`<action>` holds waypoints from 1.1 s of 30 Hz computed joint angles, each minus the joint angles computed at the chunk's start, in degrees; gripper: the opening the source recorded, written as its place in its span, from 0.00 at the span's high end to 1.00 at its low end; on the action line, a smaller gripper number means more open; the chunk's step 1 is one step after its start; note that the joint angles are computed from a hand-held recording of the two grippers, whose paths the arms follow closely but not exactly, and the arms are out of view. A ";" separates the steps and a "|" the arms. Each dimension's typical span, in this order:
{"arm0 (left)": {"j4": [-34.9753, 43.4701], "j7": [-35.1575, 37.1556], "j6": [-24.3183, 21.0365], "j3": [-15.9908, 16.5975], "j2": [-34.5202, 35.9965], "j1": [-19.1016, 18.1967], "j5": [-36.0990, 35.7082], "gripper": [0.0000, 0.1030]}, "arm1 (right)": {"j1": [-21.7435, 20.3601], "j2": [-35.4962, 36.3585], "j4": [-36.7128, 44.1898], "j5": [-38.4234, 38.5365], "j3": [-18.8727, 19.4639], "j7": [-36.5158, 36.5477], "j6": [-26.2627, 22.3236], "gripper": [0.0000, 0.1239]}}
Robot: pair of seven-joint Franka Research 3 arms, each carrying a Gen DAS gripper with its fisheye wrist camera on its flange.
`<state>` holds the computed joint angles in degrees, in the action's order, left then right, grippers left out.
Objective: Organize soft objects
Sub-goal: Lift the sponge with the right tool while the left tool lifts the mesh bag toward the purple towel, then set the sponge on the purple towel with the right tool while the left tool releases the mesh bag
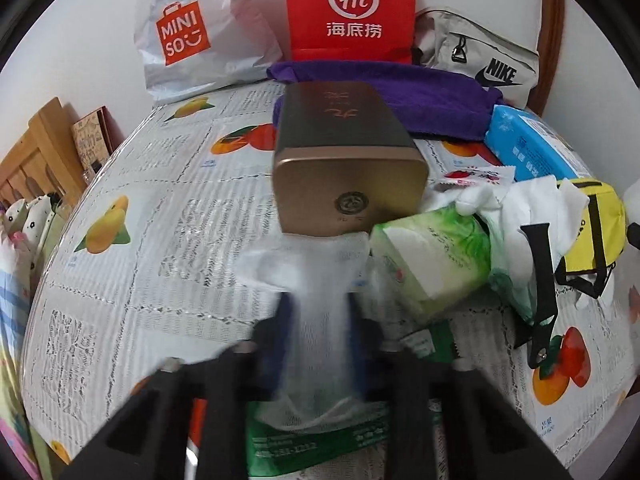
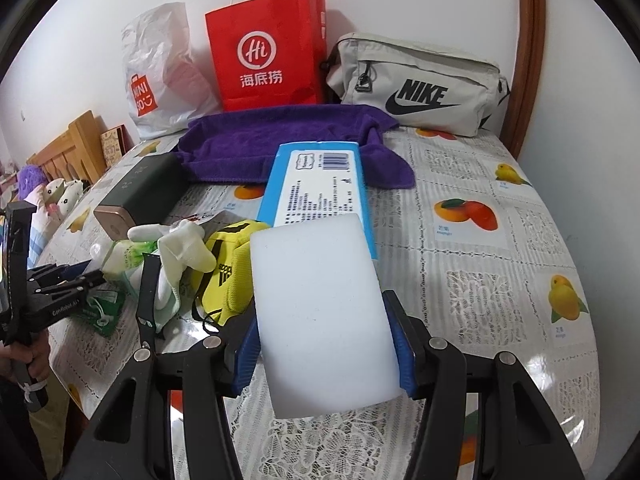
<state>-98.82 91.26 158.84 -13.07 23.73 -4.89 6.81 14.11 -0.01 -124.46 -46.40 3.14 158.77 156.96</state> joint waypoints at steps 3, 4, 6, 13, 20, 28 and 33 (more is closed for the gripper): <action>0.91 2.82 -1.37 -2.75 0.14 3.05 -5.09 0.92 | -0.25 -0.82 -0.43 -0.42 -0.04 0.62 -0.81 0.56; 0.97 3.47 -1.39 -3.16 -0.06 3.64 -6.39 0.92 | -0.42 -1.04 -0.55 -0.31 -0.01 0.66 -1.06 0.56; 0.97 4.05 -1.37 -3.24 -0.65 3.98 -7.86 0.92 | -0.83 -1.37 -0.78 0.40 0.03 0.28 -1.14 0.56; 1.87 6.76 -1.28 -3.40 -2.14 4.22 -11.52 0.92 | -2.00 -1.16 -0.26 2.34 -0.09 -1.68 1.98 0.56; 7.16 5.70 -4.12 -2.06 -0.94 2.59 -11.18 0.92 | -1.81 1.17 3.60 5.27 -0.73 -6.84 2.52 0.56; 15.28 4.23 -7.83 -1.38 2.56 0.90 -9.08 0.92 | -0.35 5.12 9.67 8.61 -3.08 -12.41 3.31 0.56; 23.38 3.31 -11.57 -1.16 7.34 -0.40 -7.74 0.92 | 0.47 8.44 14.17 12.72 -4.67 -17.09 2.69 0.56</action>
